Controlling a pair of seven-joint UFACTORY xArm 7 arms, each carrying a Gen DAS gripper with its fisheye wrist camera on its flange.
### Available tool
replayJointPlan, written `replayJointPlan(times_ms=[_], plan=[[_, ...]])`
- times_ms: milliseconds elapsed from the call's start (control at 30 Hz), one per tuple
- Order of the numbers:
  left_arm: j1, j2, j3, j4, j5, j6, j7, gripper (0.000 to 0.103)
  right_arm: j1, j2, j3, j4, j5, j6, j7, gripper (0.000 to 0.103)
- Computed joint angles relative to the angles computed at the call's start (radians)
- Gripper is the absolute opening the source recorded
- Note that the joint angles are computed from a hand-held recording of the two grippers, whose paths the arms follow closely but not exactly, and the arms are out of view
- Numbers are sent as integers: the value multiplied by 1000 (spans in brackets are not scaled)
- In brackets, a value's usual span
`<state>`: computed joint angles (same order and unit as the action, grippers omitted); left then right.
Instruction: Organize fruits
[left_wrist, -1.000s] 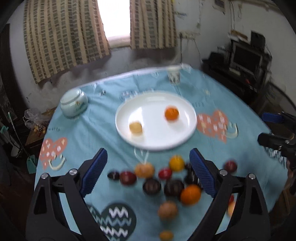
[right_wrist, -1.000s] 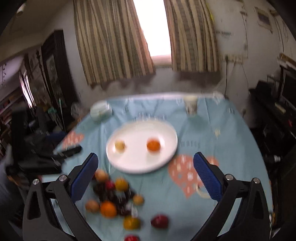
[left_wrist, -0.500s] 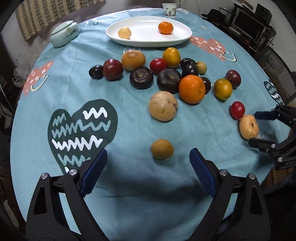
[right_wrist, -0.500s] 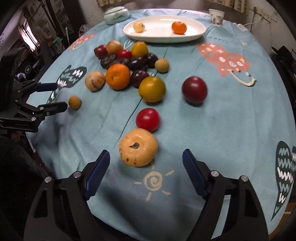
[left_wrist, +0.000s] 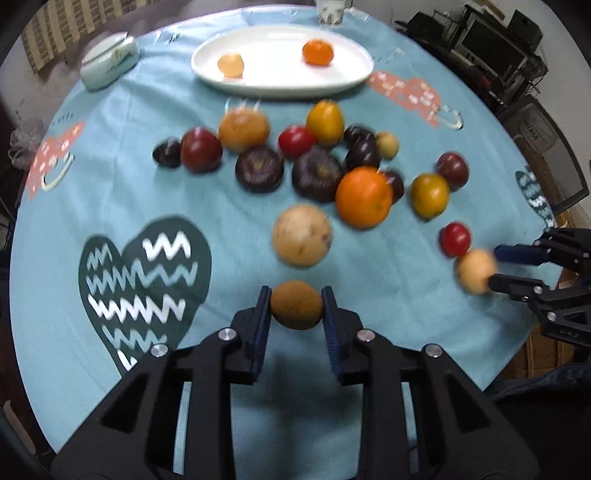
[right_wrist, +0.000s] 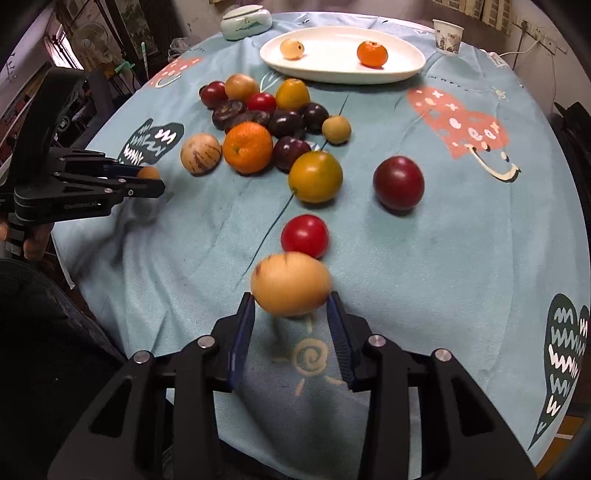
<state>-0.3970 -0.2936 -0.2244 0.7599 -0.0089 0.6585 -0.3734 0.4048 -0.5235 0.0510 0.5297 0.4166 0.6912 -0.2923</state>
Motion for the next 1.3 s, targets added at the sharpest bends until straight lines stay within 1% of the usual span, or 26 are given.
replayJointPlan(times_ms=[100,200,233,300,333,367,400,433,467,500,533,567,600,633,667,700,733,767,833,900,967,1067,1200,1233,1267,1300], plan=[[3,6,-2,36,22,-10,17,27,5,11,-10,19,17,-14,-11,29],[12,21,-6,58,40,6,2,27,-8,48,8,37,-10,-15,0,29],[14,23,-7,61,43,10,-6,27,-2,54,-5,40,7,-8,-10,30],[15,19,-4,56,38,22,-12,27,-11,51,-17,39,29,10,2,34],[13,10,1,47,29,27,-10,27,-10,51,-31,41,50,26,-6,34],[12,7,3,42,22,32,-9,27,-6,52,-41,42,72,39,-19,39],[13,12,2,36,22,30,-13,27,-10,49,-41,39,80,48,-22,66],[10,0,9,18,10,28,-3,27,-16,40,-30,30,81,38,-14,76],[9,-2,13,9,1,26,3,27,-8,33,-30,22,97,25,-27,82],[8,0,14,7,-8,33,2,27,2,30,-24,13,108,-2,-45,82],[8,1,16,2,-15,34,6,27,-5,32,5,3,83,-40,-33,82],[7,0,15,-2,-19,36,7,27,-19,42,41,1,32,-67,-5,82],[5,0,16,-5,-26,38,11,27,-19,63,58,5,-4,-74,7,82],[5,-2,17,-9,-30,38,12,27,-10,76,55,8,-14,-71,8,81],[5,-3,17,-12,-36,37,12,27,-7,90,63,12,-37,-63,16,71],[2,-5,24,-17,-53,35,19,27,-7,103,69,18,-65,-51,20,53],[3,-5,25,-21,-60,33,15,29,-13,98,81,7,-96,-71,29,48],[4,-4,25,-24,-67,32,12,37,-1,96,62,9,-85,-64,15,46],[8,2,20,-28,-62,21,1,50,7,94,37,10,-64,-60,6,46],[8,19,18,-25,-61,16,-5,53,4,91,18,15,-47,-59,0,46],[10,39,13,-18,-51,16,-13,62,6,88,-7,25,-10,-46,-15,46],[3,48,17,-24,-58,11,-4,62,-7,87,-20,42,15,-36,-24,46],[1,45,22,-37,-64,3,11,61,-4,83,-15,46,40,-35,-30,46],[6,45,16,-35,-46,7,-1,56,-4,82,-10,46,45,-35,-26,46],[13,47,4,-28,-8,23,-17,43,1,89,-13,50,56,-32,-33,46],[26,48,-9,-21,-2,37,-2,34,2,96,-14,56,61,-29,-40,46]])
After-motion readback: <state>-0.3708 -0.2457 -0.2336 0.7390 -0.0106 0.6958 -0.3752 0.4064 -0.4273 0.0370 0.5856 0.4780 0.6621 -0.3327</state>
